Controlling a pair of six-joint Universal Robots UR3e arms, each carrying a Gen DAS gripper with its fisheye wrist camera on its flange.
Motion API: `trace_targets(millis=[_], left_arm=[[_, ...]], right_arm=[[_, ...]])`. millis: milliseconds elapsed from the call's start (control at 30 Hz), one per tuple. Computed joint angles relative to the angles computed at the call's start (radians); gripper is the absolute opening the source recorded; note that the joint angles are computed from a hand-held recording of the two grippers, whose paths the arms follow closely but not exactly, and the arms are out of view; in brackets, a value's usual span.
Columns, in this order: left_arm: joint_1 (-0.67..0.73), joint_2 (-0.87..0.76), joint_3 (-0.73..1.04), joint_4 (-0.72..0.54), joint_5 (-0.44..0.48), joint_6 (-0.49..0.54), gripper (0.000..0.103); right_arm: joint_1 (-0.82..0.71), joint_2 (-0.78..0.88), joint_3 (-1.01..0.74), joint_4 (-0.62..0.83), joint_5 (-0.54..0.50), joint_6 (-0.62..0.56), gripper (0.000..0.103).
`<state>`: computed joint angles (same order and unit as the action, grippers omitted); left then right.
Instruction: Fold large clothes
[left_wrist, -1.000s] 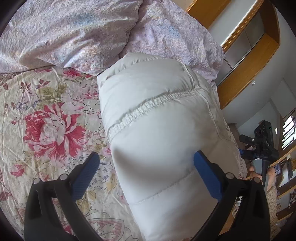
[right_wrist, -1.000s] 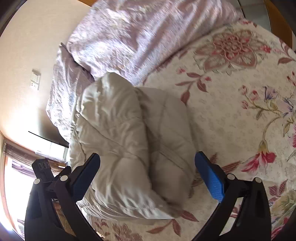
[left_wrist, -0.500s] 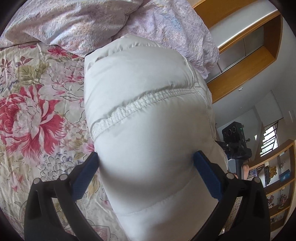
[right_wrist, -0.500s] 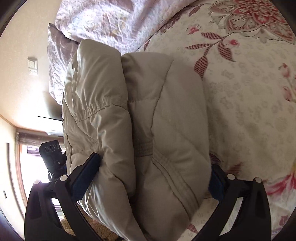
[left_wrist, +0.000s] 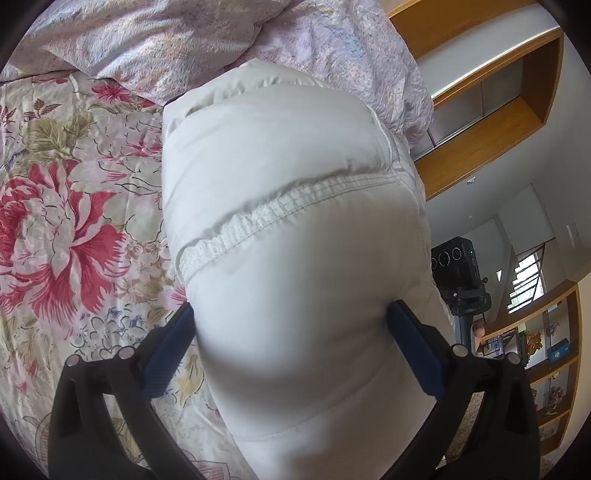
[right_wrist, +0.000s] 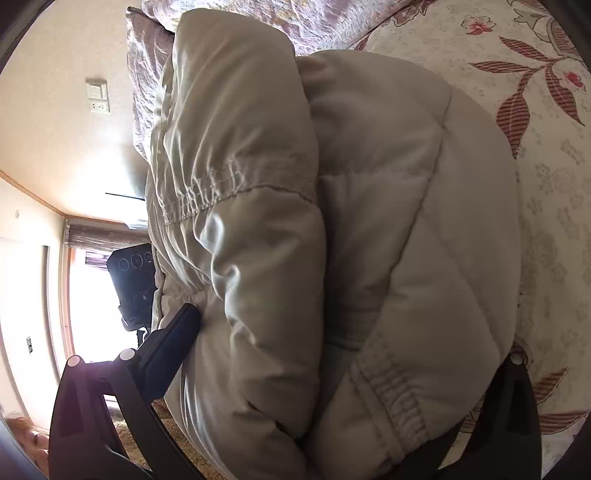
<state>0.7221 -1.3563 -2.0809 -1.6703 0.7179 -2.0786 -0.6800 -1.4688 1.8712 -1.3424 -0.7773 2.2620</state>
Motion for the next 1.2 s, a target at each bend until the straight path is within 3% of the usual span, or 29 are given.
trace_targets(millis=[400, 533, 600, 833, 1000, 1100, 1200], left_arm=[[0.024, 0.005, -0.052, -0.033, -0.054, 0.021, 0.1], [0.049, 0.008, -0.016, -0.169, -0.083, 0.118, 0.091], [0.066, 0.007, 0.017, -0.247, -0.097, 0.173, 0.085], [0.164, 0.027, 0.129, -0.497, -0.105, 0.369, 0.082], [0.239, 0.025, 0.196, -0.599, -0.107, 0.457, 0.082], [0.276, 0.008, 0.221, -0.613, -0.119, 0.481, 0.082], [0.291, -0.034, 0.236, -0.543, -0.131, 0.447, 0.082]], right_arm=[[-0.011, -0.065, 0.09, -0.012, 0.058, -0.093, 0.102], [-0.006, -0.11, 0.146, 0.02, 0.106, -0.183, 0.101], [-0.012, -0.109, 0.147, 0.065, 0.125, -0.225, 0.094], [0.054, -0.111, 0.106, 0.136, 0.228, -0.257, 0.091], [0.162, -0.109, 0.028, 0.042, 0.294, -0.135, 0.091], [0.248, -0.057, -0.007, -0.138, 0.323, 0.023, 0.091], [0.325, 0.031, -0.046, -0.333, 0.331, 0.178, 0.091]])
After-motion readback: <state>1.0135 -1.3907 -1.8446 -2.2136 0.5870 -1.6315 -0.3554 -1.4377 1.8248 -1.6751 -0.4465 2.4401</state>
